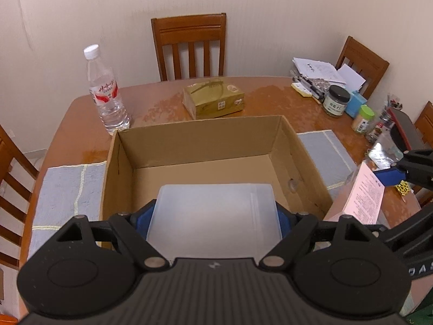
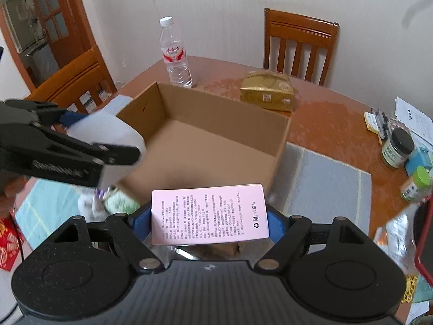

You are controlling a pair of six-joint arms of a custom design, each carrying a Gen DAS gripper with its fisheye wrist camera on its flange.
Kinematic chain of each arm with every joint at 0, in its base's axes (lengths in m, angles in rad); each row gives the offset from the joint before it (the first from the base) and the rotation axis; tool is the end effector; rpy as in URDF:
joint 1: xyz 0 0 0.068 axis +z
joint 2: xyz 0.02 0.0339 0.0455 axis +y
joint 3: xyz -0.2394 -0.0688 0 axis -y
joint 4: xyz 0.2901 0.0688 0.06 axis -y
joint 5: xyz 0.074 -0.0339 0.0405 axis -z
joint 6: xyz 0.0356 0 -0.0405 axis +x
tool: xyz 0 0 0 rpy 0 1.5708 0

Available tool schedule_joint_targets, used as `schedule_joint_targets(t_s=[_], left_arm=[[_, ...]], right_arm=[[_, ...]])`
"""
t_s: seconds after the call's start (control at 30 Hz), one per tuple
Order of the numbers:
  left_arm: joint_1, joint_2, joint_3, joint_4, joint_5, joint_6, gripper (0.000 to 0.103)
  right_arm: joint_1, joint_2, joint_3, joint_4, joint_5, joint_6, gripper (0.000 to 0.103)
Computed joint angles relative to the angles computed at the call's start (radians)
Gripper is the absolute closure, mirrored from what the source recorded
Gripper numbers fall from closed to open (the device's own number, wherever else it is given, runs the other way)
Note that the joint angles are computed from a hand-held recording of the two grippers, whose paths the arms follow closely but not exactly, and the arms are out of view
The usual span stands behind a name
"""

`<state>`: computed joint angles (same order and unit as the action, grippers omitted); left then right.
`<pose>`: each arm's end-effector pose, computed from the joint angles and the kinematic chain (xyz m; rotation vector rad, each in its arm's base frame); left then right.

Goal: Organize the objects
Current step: 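Carry both boxes over the cardboard box and open both tools to drop them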

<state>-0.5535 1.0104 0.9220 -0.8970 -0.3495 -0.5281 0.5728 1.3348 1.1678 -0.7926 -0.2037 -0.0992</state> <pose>0.2160 -0.1191 0.2609 -0.0999 2.4684 -0.0093 0.2672 0.1809 0.2681 -0.9217 2.3888 0.4436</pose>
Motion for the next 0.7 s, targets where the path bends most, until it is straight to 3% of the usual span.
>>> schedule_joint_targets(t_s=[0.4, 0.6, 0.7], left_arm=[[0.178, 0.108, -0.054, 0.154, 0.090, 0.108, 0.019], [0.203, 0.116, -0.053, 0.192, 0.060, 0.113, 0.004], [0.199, 0.108, -0.043, 0.182, 0.047, 0.109, 0.003]], right_arm=[[0.077, 0.234, 0.122, 0.037, 0.037, 0.055, 0.018], [0.075, 0.241, 0.126, 0.047, 0.055, 0.080, 0.000], [0.065, 0.220, 0.115, 0.053, 0.053, 0.074, 0.000]])
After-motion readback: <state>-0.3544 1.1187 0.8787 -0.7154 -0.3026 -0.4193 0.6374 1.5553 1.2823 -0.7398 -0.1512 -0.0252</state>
